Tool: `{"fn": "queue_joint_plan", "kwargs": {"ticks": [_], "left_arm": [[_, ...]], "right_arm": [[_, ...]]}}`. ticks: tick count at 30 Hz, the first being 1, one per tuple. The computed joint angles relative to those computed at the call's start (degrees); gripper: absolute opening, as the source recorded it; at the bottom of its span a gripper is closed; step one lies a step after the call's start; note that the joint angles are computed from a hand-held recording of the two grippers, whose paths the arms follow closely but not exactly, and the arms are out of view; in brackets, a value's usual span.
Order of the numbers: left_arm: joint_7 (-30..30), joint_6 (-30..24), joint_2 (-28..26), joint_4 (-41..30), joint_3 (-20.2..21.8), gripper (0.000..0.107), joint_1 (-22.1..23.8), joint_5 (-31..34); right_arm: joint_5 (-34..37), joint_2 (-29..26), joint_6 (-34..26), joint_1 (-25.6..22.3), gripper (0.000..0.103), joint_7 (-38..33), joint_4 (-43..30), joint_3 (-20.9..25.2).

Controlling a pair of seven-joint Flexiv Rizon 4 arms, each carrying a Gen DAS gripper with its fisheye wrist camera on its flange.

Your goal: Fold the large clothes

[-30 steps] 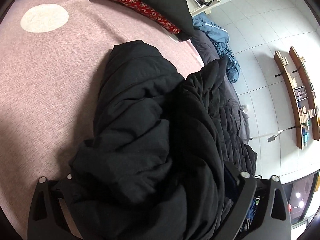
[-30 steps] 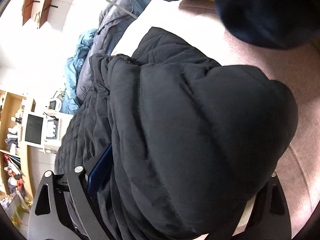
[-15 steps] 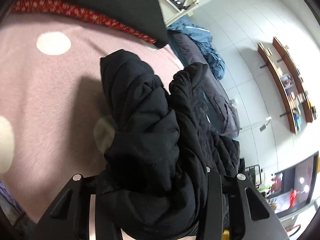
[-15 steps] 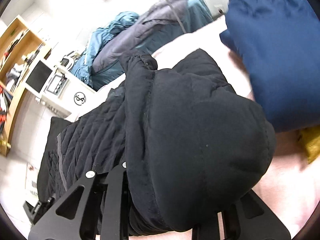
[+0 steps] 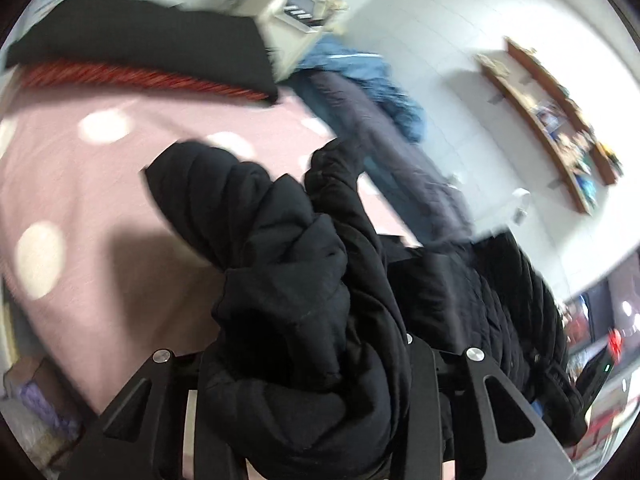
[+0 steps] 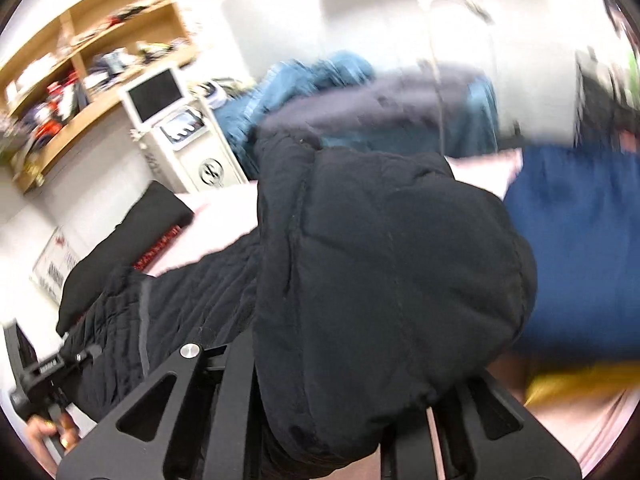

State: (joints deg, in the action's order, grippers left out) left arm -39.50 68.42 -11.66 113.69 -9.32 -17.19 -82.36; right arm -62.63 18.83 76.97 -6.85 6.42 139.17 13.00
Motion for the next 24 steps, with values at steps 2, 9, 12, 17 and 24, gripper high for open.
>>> {"fn": "queue_joint_plan", "kwargs": {"ticks": [2, 9, 12, 17, 24], "left_arm": [[2.2, -0.8, 0.6, -1.9, -1.4, 0.032, -1.2, -2.0], [7.8, -3.3, -1.6, -12.8, -6.3, 0.032, -7.9, -3.9], [9.1, -4.2, -4.8, -19.0, -9.3, 0.032, -11.4, -2.3], [9.3, -6.3, -11.2, -27.1, -14.4, 0.032, -17.1, 0.9], [-9.3, -7.4, -23.7, -34.3, -15.3, 0.033, -24.3, 20.3]], "right_arm": [[0.6, 3.5, -1.8, -0.3, 0.013, -3.9, -0.5, -0.6], [10.1, 20.7, -7.7, -5.2, 0.013, -22.5, 0.9, -5.6], [15.0, 29.4, -13.5, -7.4, 0.013, -31.5, 1.9, -8.4], [20.4, 42.0, -22.0, -15.5, 0.013, -42.0, 3.6, -13.5], [29.6, 52.7, -33.0, -27.1, 0.014, -52.0, 8.2, -22.4]]}}
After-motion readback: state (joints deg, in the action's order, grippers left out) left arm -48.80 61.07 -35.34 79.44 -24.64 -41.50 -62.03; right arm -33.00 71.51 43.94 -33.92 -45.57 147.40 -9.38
